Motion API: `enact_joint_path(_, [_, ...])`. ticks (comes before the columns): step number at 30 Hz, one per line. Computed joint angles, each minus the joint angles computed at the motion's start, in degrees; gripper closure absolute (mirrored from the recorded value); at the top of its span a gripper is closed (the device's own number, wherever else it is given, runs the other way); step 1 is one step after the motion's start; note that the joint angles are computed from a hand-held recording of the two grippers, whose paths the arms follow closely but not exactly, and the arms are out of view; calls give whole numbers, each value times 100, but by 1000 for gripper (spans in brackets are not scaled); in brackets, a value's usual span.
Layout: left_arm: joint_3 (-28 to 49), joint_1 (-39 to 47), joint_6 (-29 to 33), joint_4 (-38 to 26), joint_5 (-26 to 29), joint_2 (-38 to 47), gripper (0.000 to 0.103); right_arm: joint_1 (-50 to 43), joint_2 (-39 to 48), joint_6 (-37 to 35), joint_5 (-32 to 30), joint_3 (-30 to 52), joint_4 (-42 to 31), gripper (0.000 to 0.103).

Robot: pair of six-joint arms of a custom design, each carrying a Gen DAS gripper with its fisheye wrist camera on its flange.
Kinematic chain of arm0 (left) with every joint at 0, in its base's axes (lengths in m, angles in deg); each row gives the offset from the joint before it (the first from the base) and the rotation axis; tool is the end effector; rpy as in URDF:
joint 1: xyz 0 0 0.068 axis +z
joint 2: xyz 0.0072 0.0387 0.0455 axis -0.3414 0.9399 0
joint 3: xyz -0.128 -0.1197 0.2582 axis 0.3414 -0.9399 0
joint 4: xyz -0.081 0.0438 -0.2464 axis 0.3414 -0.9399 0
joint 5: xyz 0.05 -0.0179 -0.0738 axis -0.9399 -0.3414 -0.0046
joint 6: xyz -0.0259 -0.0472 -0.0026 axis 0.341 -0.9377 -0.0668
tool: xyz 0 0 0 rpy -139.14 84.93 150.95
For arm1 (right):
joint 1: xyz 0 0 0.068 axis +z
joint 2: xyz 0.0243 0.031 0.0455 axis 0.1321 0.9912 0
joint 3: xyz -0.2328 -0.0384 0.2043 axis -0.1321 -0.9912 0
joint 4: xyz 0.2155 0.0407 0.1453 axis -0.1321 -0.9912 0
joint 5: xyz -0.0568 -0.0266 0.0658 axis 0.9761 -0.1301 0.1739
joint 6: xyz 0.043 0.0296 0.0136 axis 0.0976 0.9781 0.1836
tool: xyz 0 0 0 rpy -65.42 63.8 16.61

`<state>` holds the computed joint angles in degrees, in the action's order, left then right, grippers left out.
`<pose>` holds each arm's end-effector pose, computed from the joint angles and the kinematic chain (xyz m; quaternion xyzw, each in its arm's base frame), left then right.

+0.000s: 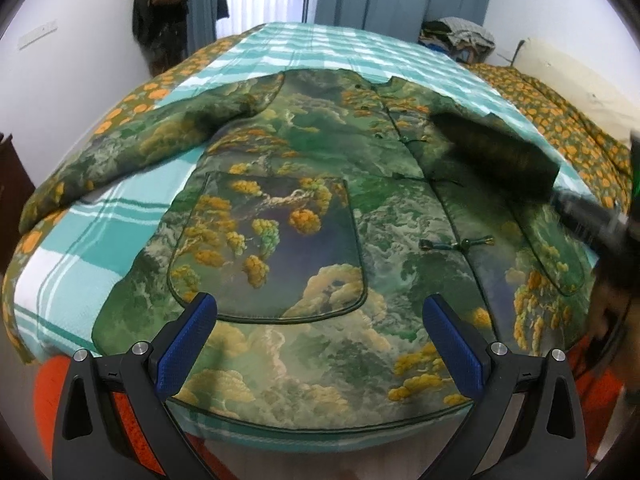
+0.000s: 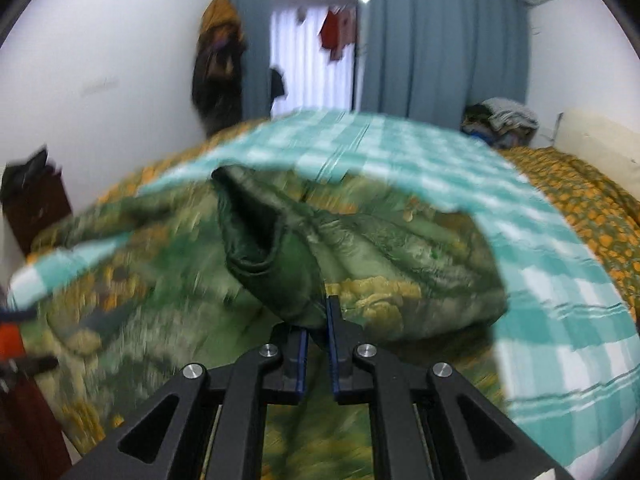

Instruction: Fold large clothes

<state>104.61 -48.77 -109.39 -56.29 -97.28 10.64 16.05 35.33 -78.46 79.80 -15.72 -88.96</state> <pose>0.2017 -0.1030 0.2672 0.0165 0.9416 -0.0590 0.3311 0.2789 0.0412 0.2697 -0.0836 0.9024 0.0181 0.4223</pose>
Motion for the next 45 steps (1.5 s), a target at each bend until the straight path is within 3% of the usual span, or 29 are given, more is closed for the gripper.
enact_joint_path(3, [26,7,-37,-12,24,73,1,219,101,86,184,-150,-134,90])
enact_joint_path(5, [151,-52,-27,-101,-7,188,1,332,124,143,310,-61,-467,76])
enact_joint_path(7, [310,-65,38,-179,96,226,1,286,-24,282,-55,3,-824,36])
enact_joint_path(9, [484,-14,139,-179,389,233,1,58,-330,353,-563,-71,-1102,33])
enact_joint_path(13, [1203,239,381,-178,1719,789,1,-355,-1064,281,-1077,-415,-1540,33])
enact_joint_path(16, [2171,266,434,-493,2854,1920,1,-693,-1564,236,-1127,-689,-1644,33])
enact_joint_path(18, [2794,163,346,-524,3107,2741,1,-911,-1682,230,-1191,-775,-1625,33])
enact_joint_path(21, [3667,-126,81,-663,2342,3763,9,-1196,-1553,278,-1321,-690,-1608,33])
enact_joint_path(23, [4094,-236,-80,-784,2090,4207,30,-1265,-1595,261,-1363,-695,-1515,33])
enact_joint_path(24, [4211,-278,-126,-836,1968,4308,34,-1247,-1659,214,-1324,-728,-1460,33])
enact_joint_path(27, [4387,-431,-232,-992,1480,4407,67,-1288,-1782,35,-1343,-846,-1359,33])
enact_joint_path(28, [4359,-425,-221,-1009,1412,4369,83,-1296,-1785,23,-1353,-877,-1332,33])
enact_joint_path(29, [4351,-415,-230,-1040,1401,4319,88,-1354,-1793,-7,-1407,-888,-1350,33])
enact_joint_path(36, [4345,-343,79,-1209,1301,3812,96,-1539,-1620,77,-1667,-890,-1210,33])
enact_joint_path(45, [5804,141,1026,-1451,959,4302,97,-1630,-1525,131,-1654,-911,-1003,33])
